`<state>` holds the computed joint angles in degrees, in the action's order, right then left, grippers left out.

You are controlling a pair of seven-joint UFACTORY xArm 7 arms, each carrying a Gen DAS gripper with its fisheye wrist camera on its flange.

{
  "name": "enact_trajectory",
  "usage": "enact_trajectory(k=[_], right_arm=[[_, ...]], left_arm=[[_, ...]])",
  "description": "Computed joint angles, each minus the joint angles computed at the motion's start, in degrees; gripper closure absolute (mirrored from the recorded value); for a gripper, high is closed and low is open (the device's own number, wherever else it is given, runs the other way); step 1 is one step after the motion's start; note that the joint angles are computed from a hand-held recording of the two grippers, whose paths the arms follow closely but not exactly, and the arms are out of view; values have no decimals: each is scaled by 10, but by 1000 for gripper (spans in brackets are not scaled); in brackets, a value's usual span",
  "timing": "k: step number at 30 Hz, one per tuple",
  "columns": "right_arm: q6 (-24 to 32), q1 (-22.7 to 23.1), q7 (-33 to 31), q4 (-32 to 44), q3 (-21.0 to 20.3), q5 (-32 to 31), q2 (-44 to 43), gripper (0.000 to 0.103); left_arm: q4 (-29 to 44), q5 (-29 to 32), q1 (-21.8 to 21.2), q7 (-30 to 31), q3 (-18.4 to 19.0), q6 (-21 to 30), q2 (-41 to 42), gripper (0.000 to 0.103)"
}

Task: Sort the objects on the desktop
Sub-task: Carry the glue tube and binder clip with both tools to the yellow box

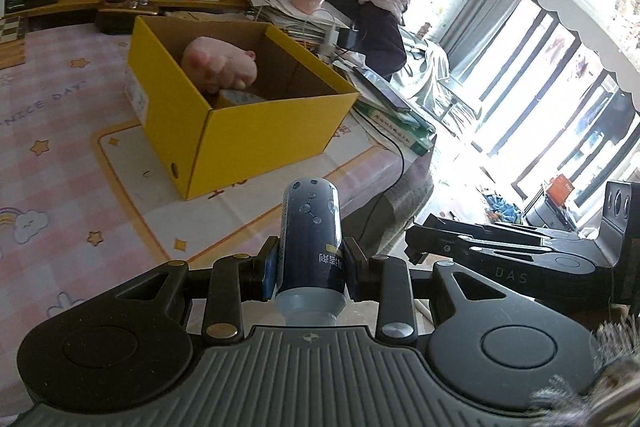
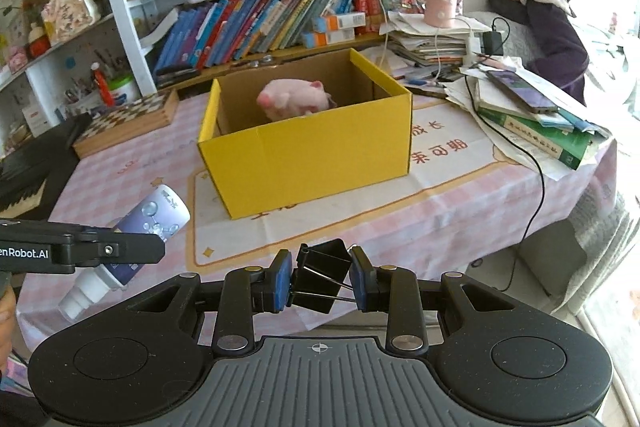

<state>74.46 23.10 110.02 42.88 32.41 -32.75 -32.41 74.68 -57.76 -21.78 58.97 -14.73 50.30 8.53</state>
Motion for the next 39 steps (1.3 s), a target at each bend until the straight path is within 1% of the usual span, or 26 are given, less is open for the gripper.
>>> enact_trajectory(k=[4, 10, 17, 22, 25, 28, 32, 35, 37, 39], right_arm=[[-6, 1, -9, -9, -7, 1, -11, 72], [-35, -2, -45, -36, -27, 4, -42, 72], [-97, -21, -113, -81, -53, 8, -94, 72], [-148, -47, -177, -114, -76, 7, -143, 72], [-178, -70, -228, -127, -93, -5, -171, 72], [-211, -98, -277, -136, -108, -20, -191, 72], [-276, -148, -345, -146, -138, -49, -198, 72], [-340, -197, -390, -146, -155, -79, -181, 72], [-385, -231, -414, -143, -163, -95, -161, 72], [-432, -262, -440, -138, -175, -105, -135, 72]], left_arm=[[5, 1, -4, -4, -3, -4, 4, 73], [12, 3, -10, -18, -8, -23, 10, 73], [24, 6, -21, -40, -17, -51, 20, 73], [38, -1, -34, -60, -28, -94, 28, 73], [55, -9, -40, -68, -35, -123, 37, 73], [80, -17, -48, -72, -45, -164, 56, 73], [124, -19, -59, -82, -61, -226, 93, 73], [171, 16, -75, -114, -70, -276, 134, 73], [208, 62, -91, -147, -67, -301, 167, 73], [247, 125, -117, -184, -50, -322, 203, 73]])
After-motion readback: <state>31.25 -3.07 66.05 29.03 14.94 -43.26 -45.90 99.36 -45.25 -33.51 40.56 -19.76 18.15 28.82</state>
